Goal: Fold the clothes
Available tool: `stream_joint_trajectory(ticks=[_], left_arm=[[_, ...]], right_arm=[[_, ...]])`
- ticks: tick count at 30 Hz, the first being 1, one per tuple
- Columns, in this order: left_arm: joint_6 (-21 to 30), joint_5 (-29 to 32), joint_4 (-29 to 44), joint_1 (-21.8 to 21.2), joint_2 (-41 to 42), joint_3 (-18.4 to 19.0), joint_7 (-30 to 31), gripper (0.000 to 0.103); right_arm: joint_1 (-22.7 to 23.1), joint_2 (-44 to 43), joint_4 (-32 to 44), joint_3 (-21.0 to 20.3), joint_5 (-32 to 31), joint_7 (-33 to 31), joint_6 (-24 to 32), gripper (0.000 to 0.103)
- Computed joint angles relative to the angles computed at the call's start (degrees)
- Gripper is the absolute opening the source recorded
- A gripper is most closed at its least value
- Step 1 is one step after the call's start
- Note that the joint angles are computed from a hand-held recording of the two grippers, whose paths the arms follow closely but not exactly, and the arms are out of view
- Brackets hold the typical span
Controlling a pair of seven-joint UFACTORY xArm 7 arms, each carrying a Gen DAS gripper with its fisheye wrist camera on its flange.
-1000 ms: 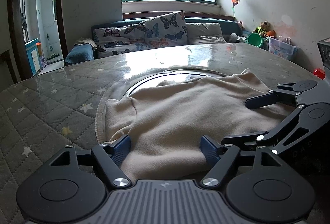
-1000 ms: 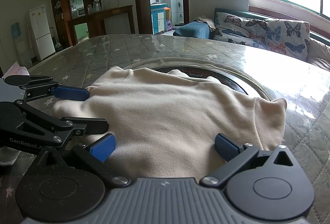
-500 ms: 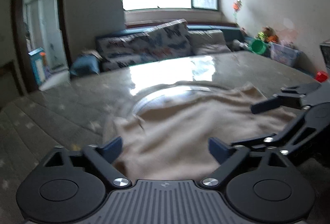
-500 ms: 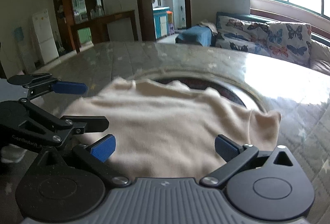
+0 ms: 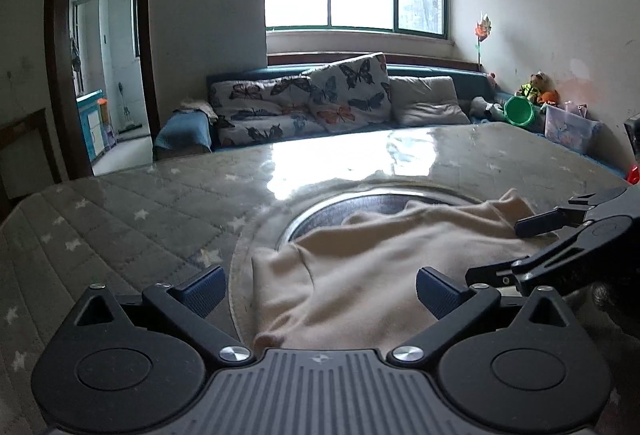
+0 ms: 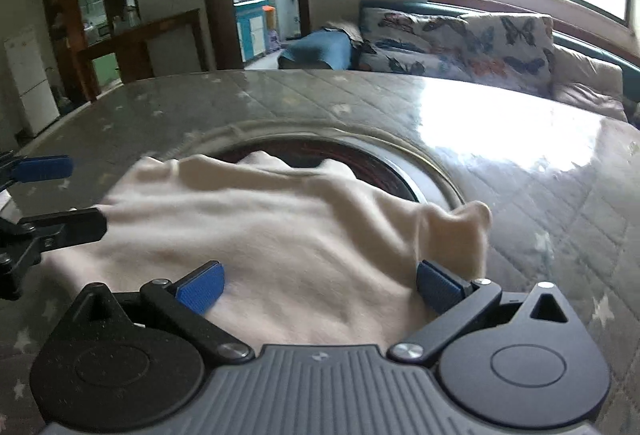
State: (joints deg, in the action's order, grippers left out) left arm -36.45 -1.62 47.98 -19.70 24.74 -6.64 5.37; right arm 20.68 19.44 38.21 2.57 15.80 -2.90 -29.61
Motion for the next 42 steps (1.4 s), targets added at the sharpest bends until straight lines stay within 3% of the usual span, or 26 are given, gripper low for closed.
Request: stream_joint_trajectory(ticks=[6,10,15,18,21,24,26,30,37,40,42], left_arm=[[-0.17,1.47,-0.24,0.56,0.02,-0.49,-0.52,0.103],[0.0,1.34,-0.67,0.25,-0.03,-0.24,-0.24,0.103],[0.96,2.35,-1.19,0.93,-0.05,-0.48,-0.72,0.103],[0.69,3.23,-1.51,1.53,-0.12,-0.78,-1.35,0.103],[-0.38,3.6,-1.9,1.86,-0.38,-0.92,-2.06,0.103],[-2.26,3.62,-2.98,1.91,-0.87,-0.92,-2.54,0.103],[-2.27,3.33,-3.41,1.76,-1.11,-0.67,-2.38,0.103],[-1.18,2.22,-4.15,1.51,-1.64,-0.21,-1.9,0.103],[-2.07,3.42,-7.42,3.78,-4.17,-0.41,-4.31,0.103],[-2.58,2.49,-9.25,3.9,-5.5,0.09,-4.36,0.103],[-2.71,1.92,-10.58,4.0,-6.46,0.38,-4.17,0.103]], right_arm=[[1.02,-0.32,2.02,-0.36,1.2,-1.55,-0.06,0.103],[2.64,2.36,7.44,-1.86,3.35,-2.99,4.24,0.103],[10.43,5.88,13.02,-9.45,8.88,-6.33,11.02,0.103],[10.57,5.51,12.72,-9.7,8.18,-5.24,10.73,0.103],[8.51,4.43,11.62,-7.68,6.26,-3.83,8.9,0.103],[3.6,3.75,10.91,-3.21,1.22,-1.79,8.17,0.103],[3.32,4.0,11.11,-2.7,-0.18,-1.55,9.23,0.103],[10.05,5.41,11.71,-7.98,3.08,-4.17,9.58,0.103],[4.02,1.89,9.01,-1.47,-2.41,-2.02,7.5,0.103],[2.92,2.23,9.02,0.47,-4.82,-1.27,7.9,0.103],[5.58,2.81,9.35,-0.92,-3.94,-2.47,8.34,0.103]])
